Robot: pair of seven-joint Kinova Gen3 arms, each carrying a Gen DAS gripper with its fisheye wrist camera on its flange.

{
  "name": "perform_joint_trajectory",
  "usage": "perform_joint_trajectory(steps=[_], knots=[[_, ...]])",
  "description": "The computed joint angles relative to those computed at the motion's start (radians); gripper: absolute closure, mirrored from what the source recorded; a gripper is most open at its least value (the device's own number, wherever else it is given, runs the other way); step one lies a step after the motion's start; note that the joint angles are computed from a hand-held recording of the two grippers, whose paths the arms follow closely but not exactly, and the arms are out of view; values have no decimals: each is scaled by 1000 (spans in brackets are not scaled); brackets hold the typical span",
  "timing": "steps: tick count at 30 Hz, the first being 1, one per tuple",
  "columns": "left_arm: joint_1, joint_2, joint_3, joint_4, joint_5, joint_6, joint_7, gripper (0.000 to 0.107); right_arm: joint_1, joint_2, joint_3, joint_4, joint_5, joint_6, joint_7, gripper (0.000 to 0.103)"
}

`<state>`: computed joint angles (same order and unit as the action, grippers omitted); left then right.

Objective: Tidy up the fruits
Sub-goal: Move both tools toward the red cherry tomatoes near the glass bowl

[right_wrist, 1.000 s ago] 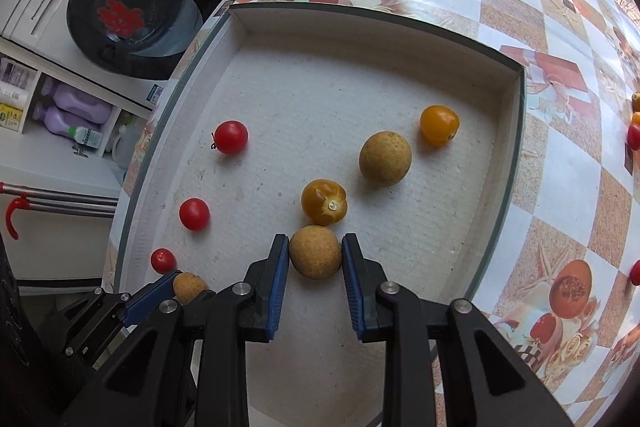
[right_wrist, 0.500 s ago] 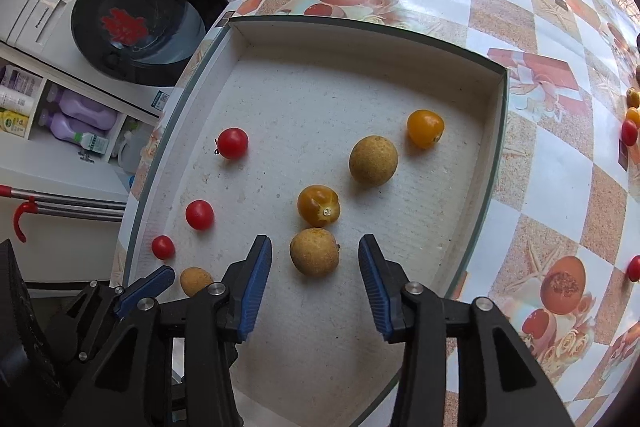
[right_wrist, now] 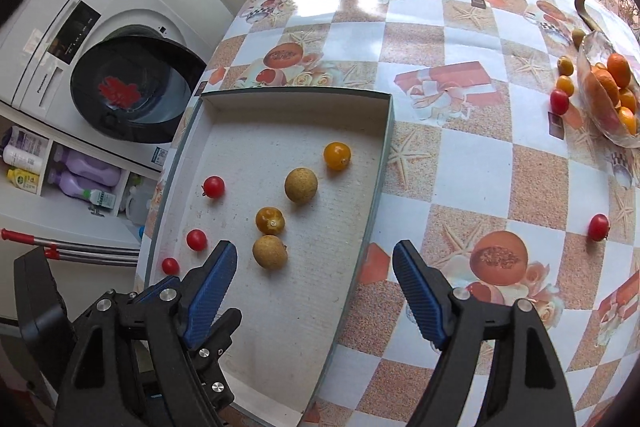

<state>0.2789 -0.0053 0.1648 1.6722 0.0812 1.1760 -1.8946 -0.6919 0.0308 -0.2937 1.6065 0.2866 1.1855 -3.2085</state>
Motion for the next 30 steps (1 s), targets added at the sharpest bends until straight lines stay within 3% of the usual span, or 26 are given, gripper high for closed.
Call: perform_joint_trajectory(steps=[7, 14, 27, 30], knots=[[62, 22, 45, -62, 12, 14, 11, 39, 13, -125, -57, 113, -24, 114, -166, 20], [158, 87, 91, -158, 0, 19, 71, 39, 96, -250, -114, 219, -97, 206, -265, 20], [350, 323, 99, -376, -28, 10, 237, 39, 259, -349, -119, 342, -153, 181, -142, 20], [386, 373, 95, -418, -38, 3, 256, 39, 277, -351, -115, 358, -150, 158, -101, 28]])
